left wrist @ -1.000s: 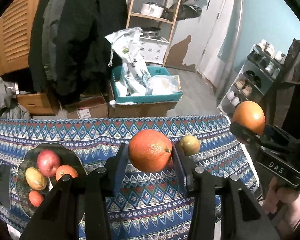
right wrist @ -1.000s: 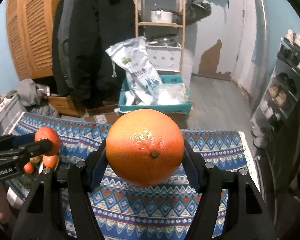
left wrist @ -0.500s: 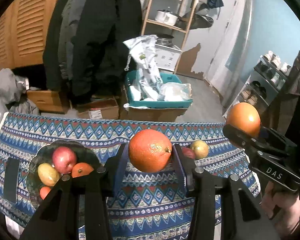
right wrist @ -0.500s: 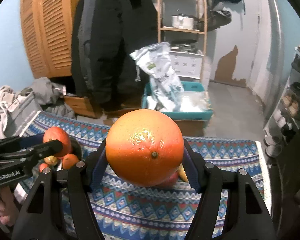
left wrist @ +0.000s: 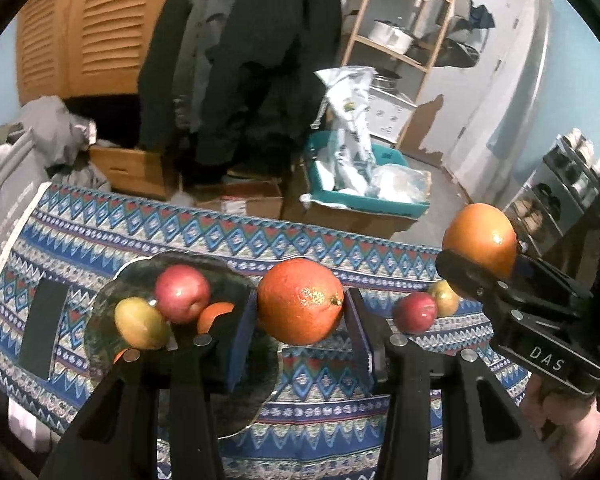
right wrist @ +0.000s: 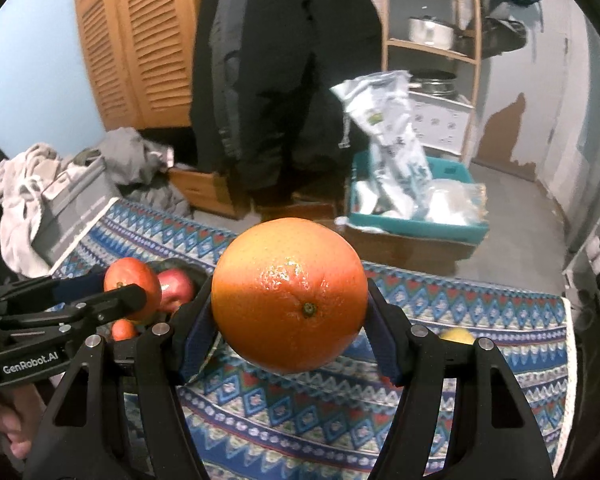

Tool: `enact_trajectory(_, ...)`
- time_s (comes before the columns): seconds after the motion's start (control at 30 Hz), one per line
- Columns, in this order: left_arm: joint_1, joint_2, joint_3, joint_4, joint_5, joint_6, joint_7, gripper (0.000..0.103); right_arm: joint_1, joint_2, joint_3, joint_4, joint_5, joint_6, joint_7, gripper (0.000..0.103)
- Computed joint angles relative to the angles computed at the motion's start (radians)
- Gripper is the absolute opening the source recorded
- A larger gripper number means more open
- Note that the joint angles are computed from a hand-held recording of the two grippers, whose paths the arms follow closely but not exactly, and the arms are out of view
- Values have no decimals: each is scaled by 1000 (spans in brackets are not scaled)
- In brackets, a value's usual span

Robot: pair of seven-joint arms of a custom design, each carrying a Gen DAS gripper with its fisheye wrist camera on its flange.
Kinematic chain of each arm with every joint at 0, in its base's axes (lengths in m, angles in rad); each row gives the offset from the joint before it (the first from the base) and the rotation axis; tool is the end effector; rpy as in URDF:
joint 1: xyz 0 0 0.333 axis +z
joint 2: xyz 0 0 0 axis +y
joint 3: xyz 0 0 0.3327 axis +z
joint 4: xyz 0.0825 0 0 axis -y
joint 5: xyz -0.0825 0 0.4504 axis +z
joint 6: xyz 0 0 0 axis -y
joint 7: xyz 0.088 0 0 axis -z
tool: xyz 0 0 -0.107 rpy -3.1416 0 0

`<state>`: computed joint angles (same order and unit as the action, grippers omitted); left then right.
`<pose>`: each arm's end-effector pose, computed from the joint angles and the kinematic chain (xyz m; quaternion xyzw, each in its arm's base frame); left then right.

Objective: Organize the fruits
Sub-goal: 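Lift both oranges and carry them over the glass bowl, then lower both oranges into the bowl and open both tools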

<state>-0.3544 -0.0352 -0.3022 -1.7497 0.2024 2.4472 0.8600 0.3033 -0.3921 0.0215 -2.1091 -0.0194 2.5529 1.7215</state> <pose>0.5254 -0.4090 0.6638 -0.6390 0.6758 -0.3441 0.1286 0.5159 0.1761 0.6815 -0.7039 0.5829 -0.2218 0.3401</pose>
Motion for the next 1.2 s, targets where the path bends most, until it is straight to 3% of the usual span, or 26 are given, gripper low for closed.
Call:
enact_trajectory(0.6,73,-92,15,-167,-58,-62,-36,45,66,148,26,89,106,-60,-95,68)
enact_trajectory(0.93,86,-90,19,-208,-89,-132,-26,46,80,233,43,128,207,-159,-153,68)
enact_trajectory(1.2,91,-78,25,-211,-107,-193,-25,46,76,271,62,134,209,-210,-165,68)
